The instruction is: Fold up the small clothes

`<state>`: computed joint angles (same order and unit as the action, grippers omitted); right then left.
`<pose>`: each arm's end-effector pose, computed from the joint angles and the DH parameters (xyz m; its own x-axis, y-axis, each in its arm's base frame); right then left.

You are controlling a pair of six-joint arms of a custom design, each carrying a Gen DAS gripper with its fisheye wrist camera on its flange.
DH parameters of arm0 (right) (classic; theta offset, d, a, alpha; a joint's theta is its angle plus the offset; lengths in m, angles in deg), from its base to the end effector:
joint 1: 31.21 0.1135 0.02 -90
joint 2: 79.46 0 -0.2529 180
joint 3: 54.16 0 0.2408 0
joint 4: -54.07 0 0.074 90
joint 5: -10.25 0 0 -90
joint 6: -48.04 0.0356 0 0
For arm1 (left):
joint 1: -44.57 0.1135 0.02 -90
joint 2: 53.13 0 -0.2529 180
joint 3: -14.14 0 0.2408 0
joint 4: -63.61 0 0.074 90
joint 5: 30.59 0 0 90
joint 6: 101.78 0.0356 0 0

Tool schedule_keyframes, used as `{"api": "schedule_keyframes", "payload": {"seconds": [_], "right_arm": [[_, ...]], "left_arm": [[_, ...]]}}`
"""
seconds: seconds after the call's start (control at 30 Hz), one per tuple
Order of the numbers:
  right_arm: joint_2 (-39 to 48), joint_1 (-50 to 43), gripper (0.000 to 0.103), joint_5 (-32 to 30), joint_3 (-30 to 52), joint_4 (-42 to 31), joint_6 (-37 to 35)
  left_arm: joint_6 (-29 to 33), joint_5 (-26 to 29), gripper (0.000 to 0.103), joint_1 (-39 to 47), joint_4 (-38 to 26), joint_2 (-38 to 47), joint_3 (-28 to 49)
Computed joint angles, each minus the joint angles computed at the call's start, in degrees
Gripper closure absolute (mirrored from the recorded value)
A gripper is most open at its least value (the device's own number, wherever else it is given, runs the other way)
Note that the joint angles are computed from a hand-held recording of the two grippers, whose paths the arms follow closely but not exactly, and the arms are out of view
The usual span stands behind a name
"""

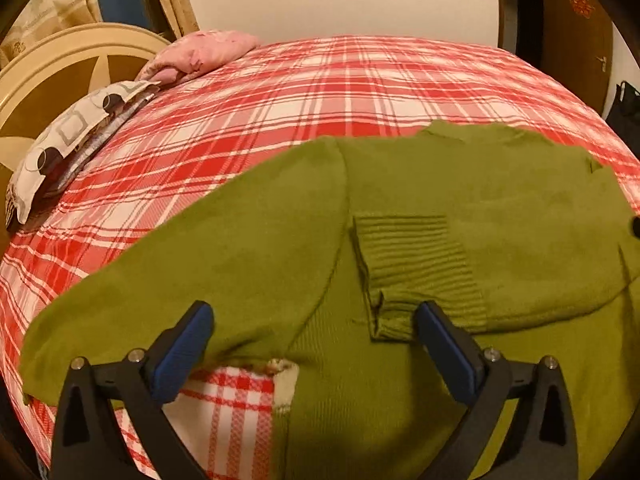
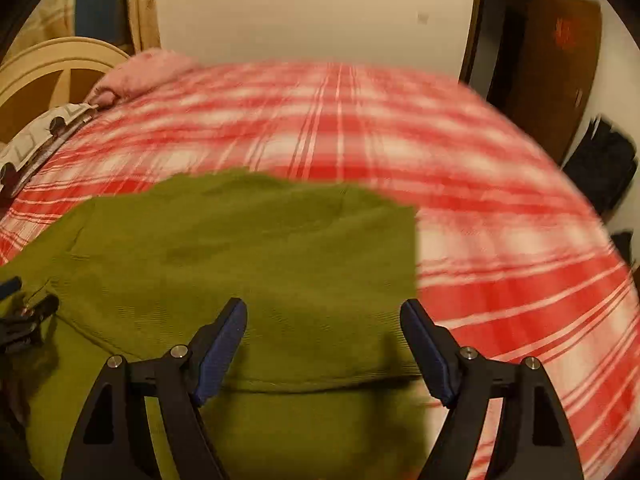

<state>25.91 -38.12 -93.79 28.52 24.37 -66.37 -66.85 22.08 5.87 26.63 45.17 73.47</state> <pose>0.3737 -0.0366 0.1785 -0.7036 -0.3186 -0.6352 -0.3526 0.9326 -0.0772 0.2231 -0.1511 0.1131 -0.7469 -0.2369 -0.6213 -0.4018 0.9053 0.1378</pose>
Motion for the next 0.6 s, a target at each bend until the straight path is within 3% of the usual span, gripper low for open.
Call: {"api": "schedule_keyframes", "payload": {"seconds": [0.13,0.3,0.4,0.6], "right_arm": [[4.4,0.1,0.024,2.0,-0.7,2.5,-0.6],[2.3,-0.5,0.024,2.7,-3.1,3.1,-2.5],[-0.5,1.3,0.024,7.3,-2.9,0.5,-1.4],[-6.6,9.9,0.024,4.0,-5.4,-0.2,1.6]], "left_arm": [[0.5,0.3,0.0,-1.0,1.2,0.2,-1.0],[0.2,0.5,0.0,-1.5,1.9,0.0,-1.5],[0.3,0.9,0.0,-1.4,2.9,-0.4,-2.2],[0.7,4.4,0.0,0.3,8.3,-3.5,-6.5]]}}
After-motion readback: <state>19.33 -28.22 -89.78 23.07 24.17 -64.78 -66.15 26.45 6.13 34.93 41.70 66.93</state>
